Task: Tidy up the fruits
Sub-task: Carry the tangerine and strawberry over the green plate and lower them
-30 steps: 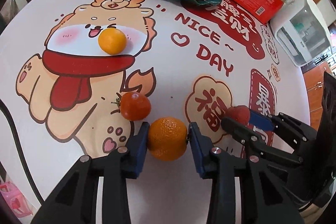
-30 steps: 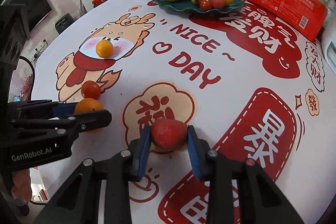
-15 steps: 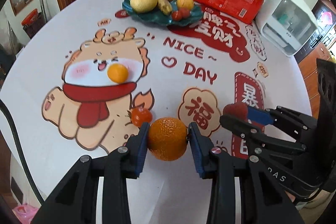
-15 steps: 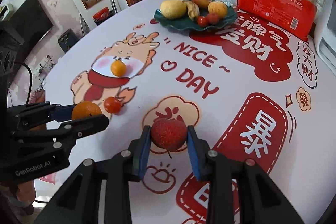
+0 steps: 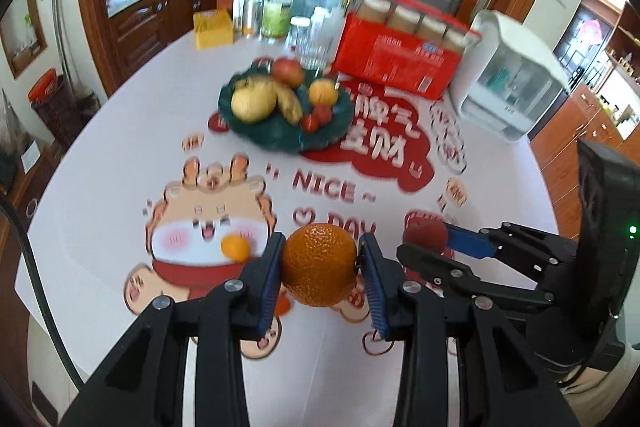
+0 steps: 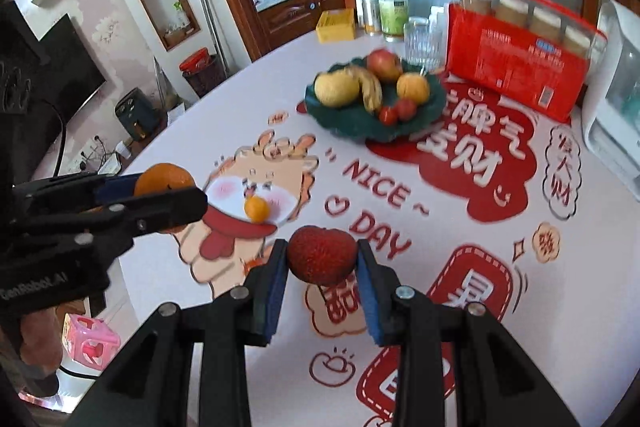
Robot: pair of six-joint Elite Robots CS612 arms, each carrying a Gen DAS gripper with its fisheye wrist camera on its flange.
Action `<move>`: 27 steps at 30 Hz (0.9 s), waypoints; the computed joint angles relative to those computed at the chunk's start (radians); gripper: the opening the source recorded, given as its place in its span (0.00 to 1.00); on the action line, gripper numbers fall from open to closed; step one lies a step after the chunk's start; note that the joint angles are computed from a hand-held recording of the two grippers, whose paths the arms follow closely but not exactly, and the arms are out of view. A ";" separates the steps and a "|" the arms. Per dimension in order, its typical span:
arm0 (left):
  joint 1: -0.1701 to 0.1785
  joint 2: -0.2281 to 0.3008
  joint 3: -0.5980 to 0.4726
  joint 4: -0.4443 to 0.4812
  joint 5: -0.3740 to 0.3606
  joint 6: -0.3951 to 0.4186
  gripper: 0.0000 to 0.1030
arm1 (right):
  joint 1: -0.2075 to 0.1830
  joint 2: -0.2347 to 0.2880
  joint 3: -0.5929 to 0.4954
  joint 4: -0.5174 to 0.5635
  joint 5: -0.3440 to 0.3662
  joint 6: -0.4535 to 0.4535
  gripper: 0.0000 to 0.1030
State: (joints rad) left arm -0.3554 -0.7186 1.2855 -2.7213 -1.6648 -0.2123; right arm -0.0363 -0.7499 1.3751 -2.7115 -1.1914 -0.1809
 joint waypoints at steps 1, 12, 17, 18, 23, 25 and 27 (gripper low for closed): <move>0.002 -0.001 -0.008 0.002 0.001 0.010 0.35 | 0.000 0.001 -0.011 0.005 0.002 0.004 0.32; 0.020 0.025 -0.149 0.068 0.081 0.192 0.35 | -0.002 0.036 -0.227 0.049 -0.007 0.110 0.32; 0.029 0.069 -0.268 0.133 0.110 0.265 0.35 | 0.000 0.089 -0.394 0.122 -0.035 0.152 0.32; 0.031 0.085 -0.303 0.153 0.110 0.274 0.35 | 0.000 0.111 -0.449 0.150 -0.038 0.165 0.32; 0.042 0.181 -0.487 0.265 0.071 0.289 0.35 | 0.000 0.223 -0.682 0.303 -0.048 0.217 0.32; 0.047 0.224 -0.555 0.307 0.040 0.280 0.35 | -0.002 0.273 -0.774 0.379 -0.035 0.226 0.32; 0.052 0.268 -0.618 0.350 0.001 0.264 0.35 | -0.001 0.339 -0.885 0.463 -0.046 0.245 0.32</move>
State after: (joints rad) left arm -0.3033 -0.4508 0.6677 -2.3718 -1.6642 0.0514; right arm -0.0374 -0.4114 0.4904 -2.2488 -1.2372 0.0641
